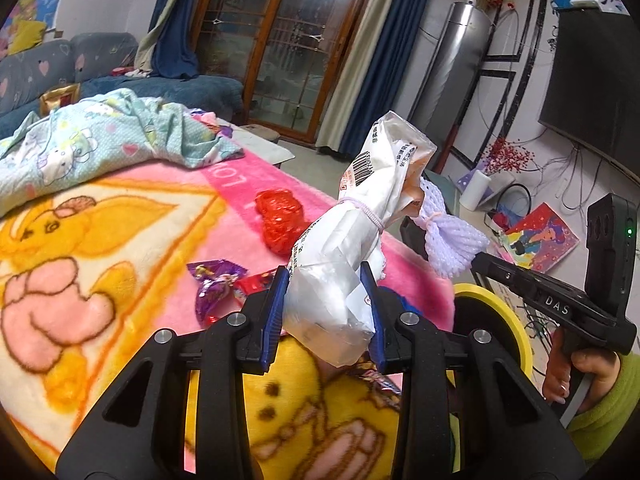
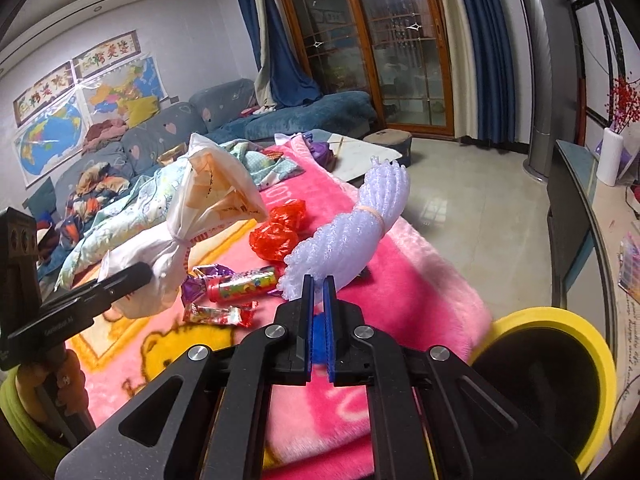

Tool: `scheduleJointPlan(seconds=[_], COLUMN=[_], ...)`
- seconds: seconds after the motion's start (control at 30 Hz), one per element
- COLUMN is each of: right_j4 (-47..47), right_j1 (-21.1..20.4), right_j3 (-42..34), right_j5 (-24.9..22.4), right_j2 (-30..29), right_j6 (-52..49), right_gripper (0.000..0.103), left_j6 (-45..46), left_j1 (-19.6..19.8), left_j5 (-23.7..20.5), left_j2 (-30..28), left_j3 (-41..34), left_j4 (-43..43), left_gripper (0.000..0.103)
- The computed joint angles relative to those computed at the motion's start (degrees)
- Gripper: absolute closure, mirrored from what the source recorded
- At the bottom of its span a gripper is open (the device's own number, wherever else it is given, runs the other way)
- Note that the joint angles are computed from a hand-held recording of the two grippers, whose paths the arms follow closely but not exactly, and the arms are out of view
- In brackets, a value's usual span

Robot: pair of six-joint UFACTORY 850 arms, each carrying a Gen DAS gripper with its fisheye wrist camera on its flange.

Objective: Collect trash
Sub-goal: 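Grasp the lavender mesh sleeve with the right gripper while the left lifts the white bag, then move both items over the yellow bin and open both grippers to drop them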

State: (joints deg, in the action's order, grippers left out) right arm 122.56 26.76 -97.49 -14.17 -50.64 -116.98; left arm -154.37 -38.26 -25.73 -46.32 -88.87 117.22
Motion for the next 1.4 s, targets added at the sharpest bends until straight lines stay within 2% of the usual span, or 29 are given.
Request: scheduleJointPlan(seconds=[0.43,0.9,1.3,1.4], right_j4=[19.05,29.27,36.13,37.77], right_j1=[-2.39,-4.62,-7.17,-7.73], right_j3=[10.31,18.45,24.38,25.17], right_j5=[-0.80,-3.15,-3.21,-2.63], right_j2=[6.82,12.05,15.23,15.71], right_j6=[-17.80,-26.49,-31.38,-32.55], right_gripper=[0.098,0.098,0.098,0.098], left_j6=[8.69,23.46,41.33,48.42], left_j1=[-2.24,-4.18,-5.23,-5.45], left_j5=[2.81,6.28,9.77,10.57], left_j2=[-3.72,-8.93,-14.72,-16.54], left_j3=[-7.31,-16.33,-25.83,-28.89], left_j4=[-4.04,-12.74,-26.81,-32.94], left_gripper=[0.076,0.075,0.075,0.075])
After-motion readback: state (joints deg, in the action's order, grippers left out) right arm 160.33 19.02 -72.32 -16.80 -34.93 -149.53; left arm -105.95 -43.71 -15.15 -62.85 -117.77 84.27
